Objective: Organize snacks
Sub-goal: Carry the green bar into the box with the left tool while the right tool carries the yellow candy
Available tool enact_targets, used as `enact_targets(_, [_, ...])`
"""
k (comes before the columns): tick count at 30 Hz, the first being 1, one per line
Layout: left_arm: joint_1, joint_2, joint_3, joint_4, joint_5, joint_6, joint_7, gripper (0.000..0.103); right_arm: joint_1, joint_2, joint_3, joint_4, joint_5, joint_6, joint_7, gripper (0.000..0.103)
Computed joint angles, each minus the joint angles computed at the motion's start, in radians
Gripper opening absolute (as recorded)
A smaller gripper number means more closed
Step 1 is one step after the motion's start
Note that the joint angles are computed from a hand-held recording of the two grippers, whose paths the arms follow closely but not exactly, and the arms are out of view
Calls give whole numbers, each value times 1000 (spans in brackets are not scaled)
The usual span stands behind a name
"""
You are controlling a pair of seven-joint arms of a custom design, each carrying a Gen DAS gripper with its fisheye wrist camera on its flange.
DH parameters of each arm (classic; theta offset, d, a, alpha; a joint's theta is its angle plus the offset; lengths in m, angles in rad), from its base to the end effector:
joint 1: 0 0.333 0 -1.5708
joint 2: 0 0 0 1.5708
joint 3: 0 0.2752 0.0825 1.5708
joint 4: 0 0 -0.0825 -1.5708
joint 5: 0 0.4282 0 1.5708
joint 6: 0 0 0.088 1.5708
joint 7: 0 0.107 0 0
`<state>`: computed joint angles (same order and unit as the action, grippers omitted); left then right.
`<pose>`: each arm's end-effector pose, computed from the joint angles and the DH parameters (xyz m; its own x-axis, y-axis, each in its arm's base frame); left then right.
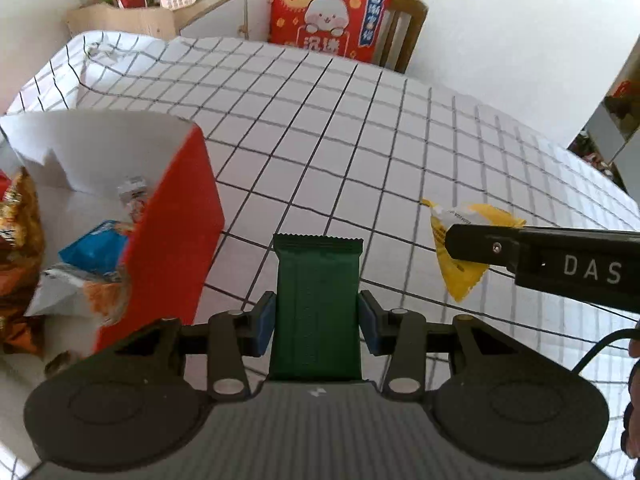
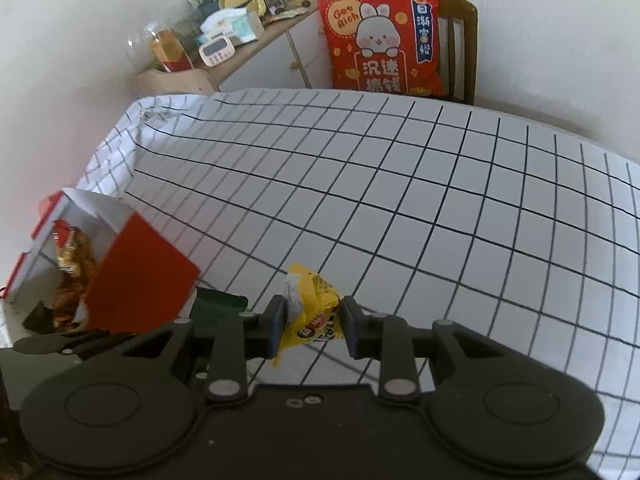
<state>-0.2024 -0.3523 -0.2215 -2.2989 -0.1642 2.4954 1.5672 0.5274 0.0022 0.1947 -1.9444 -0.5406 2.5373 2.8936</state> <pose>0.4937 -0.2269 0.4892 -0.3383 -0.9378 0.0782 -0.8202 0.2531 -0.5131 0.4792 0.4299 0.4862 -0.1277 -0.9398 -0.3169 -0.7633 0.2971 -0.5737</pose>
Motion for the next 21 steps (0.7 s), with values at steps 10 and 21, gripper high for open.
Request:
enact_targets(10, [-16, -213, 70, -80, -139, -98, 106, 43, 24, -90, 46, -18, -36, -43, 25, 29])
enact_targets(21, [52, -362, 130, -114, -172, -177, 156, 43, 76, -46, 83, 104, -86, -91, 20, 29])
